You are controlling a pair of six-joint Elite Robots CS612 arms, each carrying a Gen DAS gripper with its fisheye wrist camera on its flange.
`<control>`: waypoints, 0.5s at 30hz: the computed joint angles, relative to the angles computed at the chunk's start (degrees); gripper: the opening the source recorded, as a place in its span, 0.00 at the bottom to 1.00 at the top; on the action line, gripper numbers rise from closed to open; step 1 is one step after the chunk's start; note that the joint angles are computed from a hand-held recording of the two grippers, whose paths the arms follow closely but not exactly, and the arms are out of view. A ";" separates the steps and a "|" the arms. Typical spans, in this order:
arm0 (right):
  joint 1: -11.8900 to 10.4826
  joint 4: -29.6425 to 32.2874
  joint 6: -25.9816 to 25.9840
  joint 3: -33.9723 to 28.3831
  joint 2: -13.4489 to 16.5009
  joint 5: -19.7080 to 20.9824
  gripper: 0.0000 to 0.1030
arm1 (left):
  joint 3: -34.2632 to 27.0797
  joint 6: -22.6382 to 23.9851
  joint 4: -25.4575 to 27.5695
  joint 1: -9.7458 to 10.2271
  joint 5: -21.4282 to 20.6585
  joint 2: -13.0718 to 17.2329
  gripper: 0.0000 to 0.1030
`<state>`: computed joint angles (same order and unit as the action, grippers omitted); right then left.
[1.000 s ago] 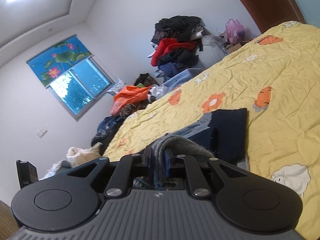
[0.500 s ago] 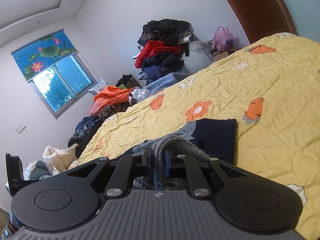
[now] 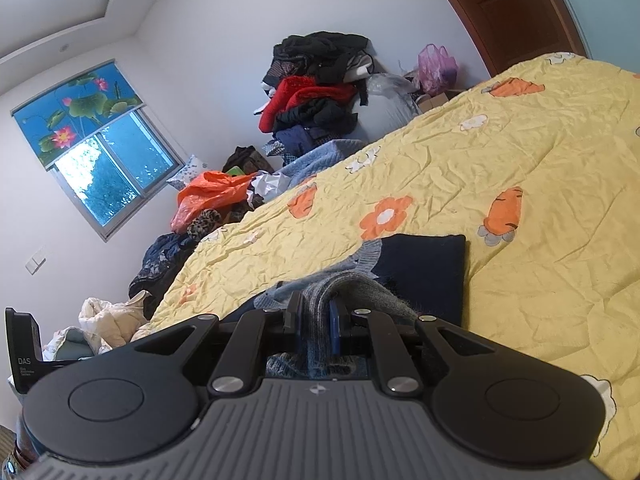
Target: Fold small clothes
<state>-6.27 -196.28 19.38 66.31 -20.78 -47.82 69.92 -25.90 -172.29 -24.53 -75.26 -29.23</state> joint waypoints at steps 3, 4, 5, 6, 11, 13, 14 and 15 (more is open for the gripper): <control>0.08 1.63 0.70 -1.53 0.68 -0.43 0.21 | -1.75 -0.07 1.42 0.37 -0.69 0.72 0.12; 0.11 2.25 0.98 -2.16 0.95 -0.65 0.21 | -2.34 -0.18 1.98 0.48 -0.86 0.96 0.12; 0.16 2.87 1.19 -2.75 1.21 -1.04 0.21 | -2.91 -0.22 2.43 0.60 -1.14 1.19 0.12; 0.22 3.51 1.21 -3.29 1.45 -1.37 0.21 | -3.54 -0.15 2.87 0.71 -1.40 1.45 0.12; 0.35 7.52 2.72 -7.31 3.29 -1.17 0.21 | -6.93 -0.54 5.47 1.20 -1.40 2.95 0.12; 0.49 9.70 2.70 -9.26 4.11 -1.04 0.21 | -8.38 -1.09 6.64 1.47 -1.30 3.68 0.12; 0.60 10.98 2.40 -10.33 4.53 -1.02 0.21 | -9.20 -1.61 7.40 1.66 -1.35 4.08 0.12; 0.75 12.20 1.98 -11.36 4.92 -1.24 0.21 | -10.04 -2.02 8.04 1.85 -1.53 4.50 0.12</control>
